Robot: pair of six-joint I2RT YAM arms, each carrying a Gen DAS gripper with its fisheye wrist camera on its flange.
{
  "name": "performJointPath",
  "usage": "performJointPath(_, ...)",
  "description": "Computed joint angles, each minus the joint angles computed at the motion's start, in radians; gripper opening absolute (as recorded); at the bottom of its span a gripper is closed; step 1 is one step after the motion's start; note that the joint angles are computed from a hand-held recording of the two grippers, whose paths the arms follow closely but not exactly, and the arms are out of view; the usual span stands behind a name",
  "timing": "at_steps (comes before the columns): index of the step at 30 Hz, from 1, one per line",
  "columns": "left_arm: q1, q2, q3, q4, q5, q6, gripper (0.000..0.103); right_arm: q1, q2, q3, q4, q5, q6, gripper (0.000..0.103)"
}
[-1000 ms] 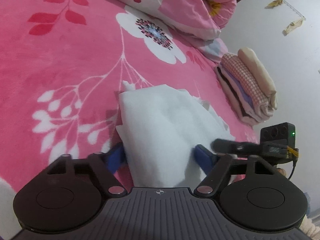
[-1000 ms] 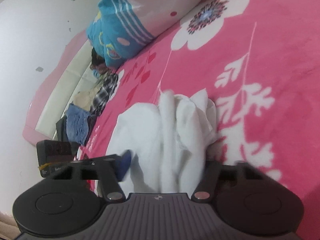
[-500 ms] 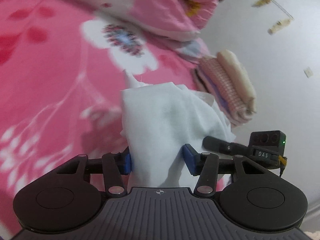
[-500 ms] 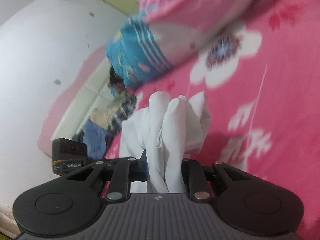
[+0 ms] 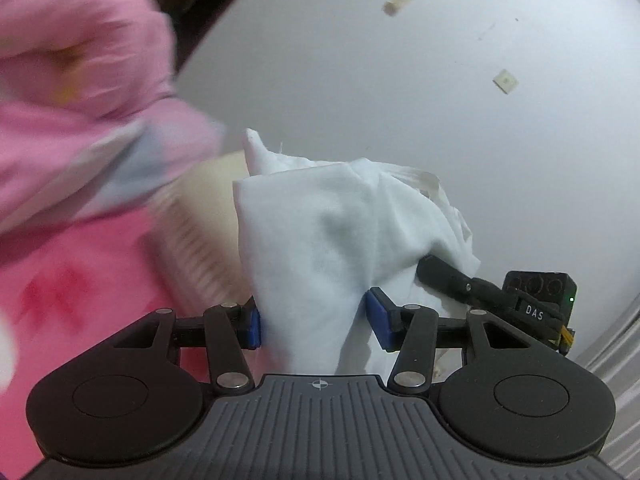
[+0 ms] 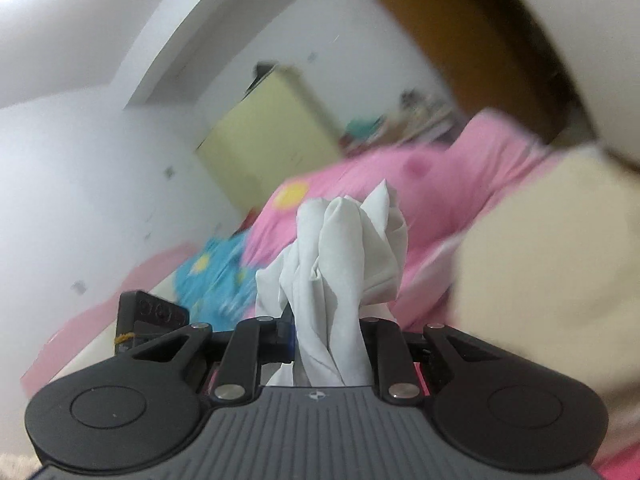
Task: Fold clothes
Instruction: 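Lift the white bundle with both tools and carry it toward the clothes stack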
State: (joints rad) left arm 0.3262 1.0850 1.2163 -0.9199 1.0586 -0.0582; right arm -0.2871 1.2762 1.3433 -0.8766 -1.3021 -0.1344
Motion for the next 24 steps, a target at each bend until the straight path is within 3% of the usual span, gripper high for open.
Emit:
performJointPath(2, -0.148, 0.077, 0.027, 0.195, -0.102, -0.160, 0.050, -0.032, 0.137, 0.132, 0.035, 0.004, 0.035, 0.020)
performJointPath(4, -0.235, 0.166, 0.066, 0.307, -0.167, -0.244, 0.050, -0.043, 0.253, 0.224, 0.112, 0.018, 0.106, 0.020)
performJointPath(11, -0.331, 0.364, 0.116, 0.424, -0.275, -0.296, 0.052, -0.034, 0.570, 0.364, 0.249, 0.057, 0.198, 0.020)
performJointPath(14, -0.324, 0.411, 0.106, 0.439, -0.292, -0.293, 0.058, -0.030, 0.712, 0.430, 0.146, 0.068, 0.152, 0.029)
performJointPath(16, -0.299, 0.408, 0.078, 0.478, -0.244, -0.321, 0.062, -0.041, 0.736, 0.399, 0.212, 0.013, 0.196, 0.032)
performJointPath(18, -0.279, 0.377, 0.043, 0.530, -0.227, -0.367, 0.073, -0.056, 0.726, 0.393, 0.234, 0.001, 0.198, 0.045)
performJointPath(19, -0.272, 0.351, 0.020, 0.561, -0.233, -0.388, 0.081, -0.065, 0.686, 0.354, 0.273, 0.020, 0.201, 0.058)
performJointPath(20, -0.265, 0.316, -0.008, 0.598, -0.255, -0.393, 0.086, -0.074, 0.659, 0.336, 0.304, 0.042, 0.205, 0.071)
performJointPath(21, -0.260, 0.281, -0.035, 0.636, -0.279, -0.399, 0.087, -0.082, 0.617, 0.297, 0.361, 0.078, 0.224, 0.076)
performJointPath(24, -0.281, 0.181, -0.106, 0.760, -0.405, -0.404, 0.088, -0.093, 0.474, 0.146, 0.601, 0.200, 0.320, 0.080)
